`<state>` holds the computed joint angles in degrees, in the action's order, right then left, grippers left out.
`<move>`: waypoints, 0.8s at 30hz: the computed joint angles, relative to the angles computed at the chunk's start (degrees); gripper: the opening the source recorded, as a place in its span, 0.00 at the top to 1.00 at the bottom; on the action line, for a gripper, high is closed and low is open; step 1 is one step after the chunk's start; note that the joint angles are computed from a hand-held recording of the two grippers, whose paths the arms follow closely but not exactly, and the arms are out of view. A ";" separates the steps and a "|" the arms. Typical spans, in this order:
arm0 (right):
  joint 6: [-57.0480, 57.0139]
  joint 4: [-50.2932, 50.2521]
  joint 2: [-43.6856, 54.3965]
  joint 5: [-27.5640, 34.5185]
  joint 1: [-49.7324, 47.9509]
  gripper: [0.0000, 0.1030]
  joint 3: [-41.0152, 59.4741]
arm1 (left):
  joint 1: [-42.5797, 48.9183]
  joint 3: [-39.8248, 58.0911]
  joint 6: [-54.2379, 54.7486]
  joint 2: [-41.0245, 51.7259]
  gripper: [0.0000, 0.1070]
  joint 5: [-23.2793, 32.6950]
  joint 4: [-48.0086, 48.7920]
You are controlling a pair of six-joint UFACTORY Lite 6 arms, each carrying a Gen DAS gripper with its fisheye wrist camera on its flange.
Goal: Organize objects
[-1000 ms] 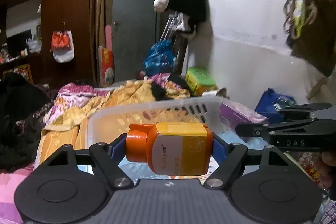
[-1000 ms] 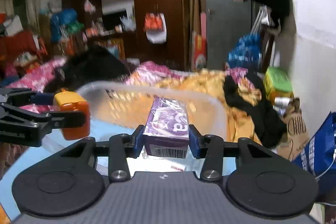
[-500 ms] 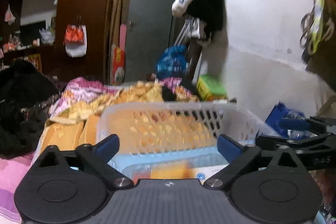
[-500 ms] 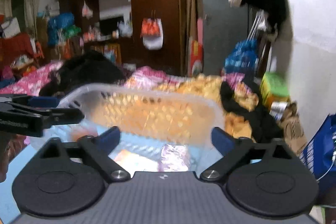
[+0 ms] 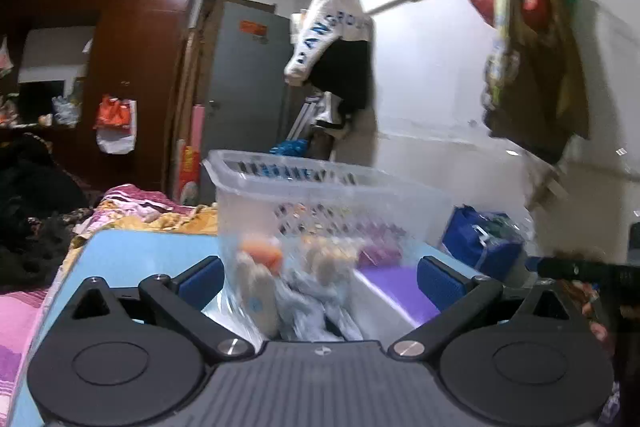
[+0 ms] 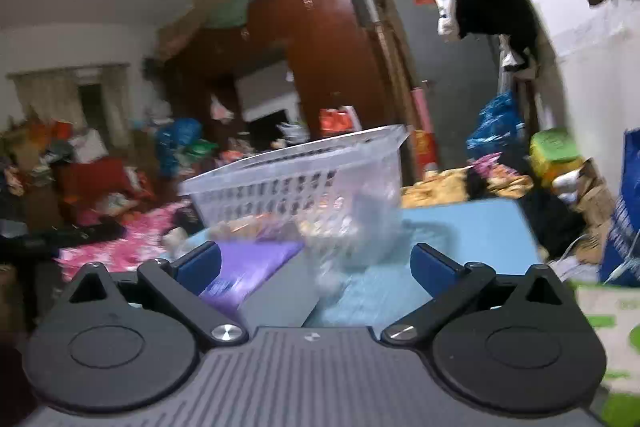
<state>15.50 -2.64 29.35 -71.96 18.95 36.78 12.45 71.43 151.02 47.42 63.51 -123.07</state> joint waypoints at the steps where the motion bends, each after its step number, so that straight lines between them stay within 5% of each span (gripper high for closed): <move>1: -0.10 -0.54 -0.24 0.24 -0.14 0.00 -0.17 | 0.28 -0.70 0.86 0.17 0.04 1.26 0.10; 7: -2.23 -2.42 -0.06 2.15 0.02 0.00 2.16 | 0.95 -4.43 5.27 -0.24 0.04 6.68 1.82; 18: -4.10 -4.84 5.17 1.44 1.20 0.00 5.87 | -1.55 -4.44 11.85 3.38 0.08 7.21 4.82; 24: -3.78 -5.63 9.41 1.06 1.82 0.10 8.69 | -2.68 -2.68 14.04 6.08 0.14 7.09 6.74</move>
